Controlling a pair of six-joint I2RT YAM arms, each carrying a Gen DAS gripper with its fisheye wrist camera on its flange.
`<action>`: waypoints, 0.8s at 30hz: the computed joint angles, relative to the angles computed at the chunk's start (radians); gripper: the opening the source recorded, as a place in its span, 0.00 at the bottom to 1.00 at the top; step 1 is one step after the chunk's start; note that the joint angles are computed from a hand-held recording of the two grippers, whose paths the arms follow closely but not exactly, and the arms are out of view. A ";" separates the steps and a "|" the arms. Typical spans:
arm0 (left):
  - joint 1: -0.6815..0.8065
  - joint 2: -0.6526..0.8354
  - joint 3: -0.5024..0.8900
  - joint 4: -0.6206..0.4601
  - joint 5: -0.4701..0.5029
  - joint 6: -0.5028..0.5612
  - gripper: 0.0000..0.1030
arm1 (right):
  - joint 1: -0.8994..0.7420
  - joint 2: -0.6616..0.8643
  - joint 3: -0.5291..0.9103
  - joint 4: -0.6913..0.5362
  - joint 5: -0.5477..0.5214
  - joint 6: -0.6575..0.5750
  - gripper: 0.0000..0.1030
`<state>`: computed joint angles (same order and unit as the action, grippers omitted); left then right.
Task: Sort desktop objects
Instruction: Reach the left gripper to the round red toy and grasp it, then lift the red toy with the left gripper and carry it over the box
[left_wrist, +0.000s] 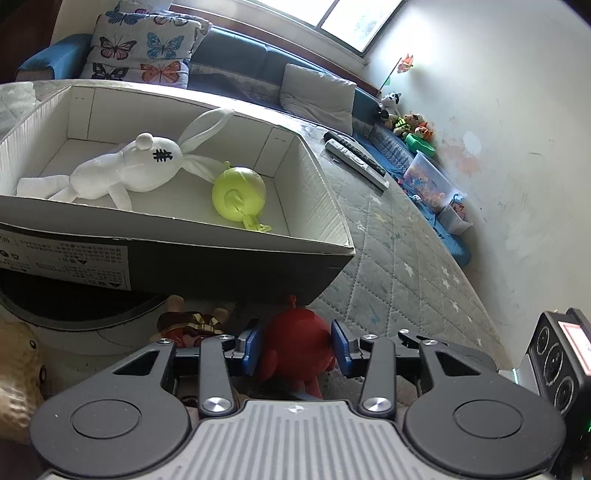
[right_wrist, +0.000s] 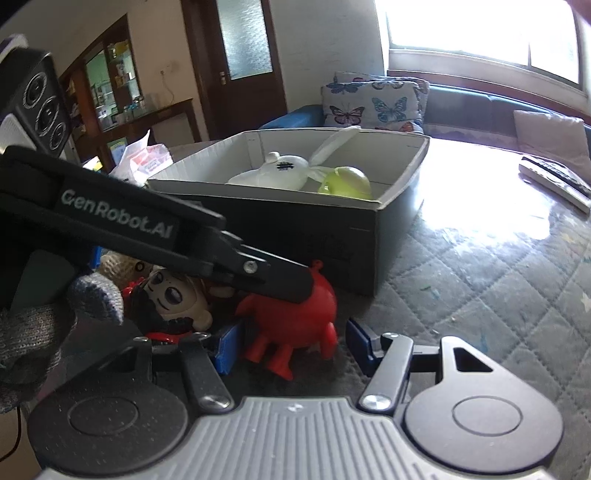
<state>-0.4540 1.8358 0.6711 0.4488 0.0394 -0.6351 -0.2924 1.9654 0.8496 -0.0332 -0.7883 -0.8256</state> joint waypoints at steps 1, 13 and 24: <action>0.001 0.002 0.005 -0.003 0.002 -0.006 0.43 | 0.003 0.001 -0.003 0.009 -0.001 0.001 0.58; -0.019 -0.001 0.037 -0.055 -0.025 -0.017 0.43 | -0.003 0.001 -0.011 0.036 0.000 0.030 0.55; -0.060 -0.188 0.006 -0.099 -0.080 -0.003 0.43 | -0.040 -0.175 -0.002 -0.090 -0.056 -0.048 0.53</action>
<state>-0.5136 1.6482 0.6771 0.3497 -0.0405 -0.6379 -0.3323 1.7909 0.8479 -0.1228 -0.8444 -0.8736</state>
